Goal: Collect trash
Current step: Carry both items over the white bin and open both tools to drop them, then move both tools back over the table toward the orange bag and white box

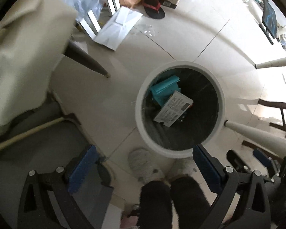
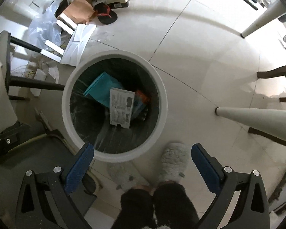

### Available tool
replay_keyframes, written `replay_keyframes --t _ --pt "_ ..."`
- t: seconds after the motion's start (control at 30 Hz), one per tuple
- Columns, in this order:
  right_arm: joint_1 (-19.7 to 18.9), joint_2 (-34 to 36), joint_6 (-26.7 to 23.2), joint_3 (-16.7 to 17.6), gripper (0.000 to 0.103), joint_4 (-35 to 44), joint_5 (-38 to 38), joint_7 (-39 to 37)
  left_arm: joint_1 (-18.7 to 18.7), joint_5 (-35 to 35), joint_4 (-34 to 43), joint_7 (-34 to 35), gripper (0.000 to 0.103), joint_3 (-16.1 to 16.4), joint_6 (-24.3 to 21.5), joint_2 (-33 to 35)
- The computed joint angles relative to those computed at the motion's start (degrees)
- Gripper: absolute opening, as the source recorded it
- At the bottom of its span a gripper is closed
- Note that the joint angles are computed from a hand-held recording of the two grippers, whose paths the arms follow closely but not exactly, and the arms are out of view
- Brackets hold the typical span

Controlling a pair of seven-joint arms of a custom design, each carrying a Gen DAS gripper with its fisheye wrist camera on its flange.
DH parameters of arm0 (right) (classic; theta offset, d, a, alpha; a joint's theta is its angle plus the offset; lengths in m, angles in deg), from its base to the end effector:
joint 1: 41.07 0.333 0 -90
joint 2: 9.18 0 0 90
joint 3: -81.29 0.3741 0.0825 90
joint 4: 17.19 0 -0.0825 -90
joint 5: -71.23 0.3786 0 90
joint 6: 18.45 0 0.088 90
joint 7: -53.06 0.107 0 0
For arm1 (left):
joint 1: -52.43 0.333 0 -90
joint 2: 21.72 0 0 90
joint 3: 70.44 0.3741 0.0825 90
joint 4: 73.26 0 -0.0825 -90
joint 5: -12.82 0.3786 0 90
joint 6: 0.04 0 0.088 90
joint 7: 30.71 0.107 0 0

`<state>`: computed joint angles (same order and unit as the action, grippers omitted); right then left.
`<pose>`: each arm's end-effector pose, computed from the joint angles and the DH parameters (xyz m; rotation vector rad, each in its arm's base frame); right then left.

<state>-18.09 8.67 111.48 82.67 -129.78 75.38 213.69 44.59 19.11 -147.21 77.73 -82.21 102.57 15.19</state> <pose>0.5662 0.2573 0.3734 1.0953 -2.9304 -0.0974 0.7169 -0.2031 0.4126 1.3299 -2.7262 -0.1211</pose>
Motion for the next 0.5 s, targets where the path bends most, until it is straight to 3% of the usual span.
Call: replay_keyframes --t 0.23,0.5 --pt "0.4 -4.6 -8.9 0.7 0.103 4.4 -1.8 1.2 0.4 1.2 -0.7 2.4 0.103 0.1 -1.3 -6.0" --pt "0.1 -8.2 -22.1 2.2 0.103 14.8 -2.7 1.6 0.8 -0.3 6.4 3.5 0.103 0.4 -10.0 -10.0"
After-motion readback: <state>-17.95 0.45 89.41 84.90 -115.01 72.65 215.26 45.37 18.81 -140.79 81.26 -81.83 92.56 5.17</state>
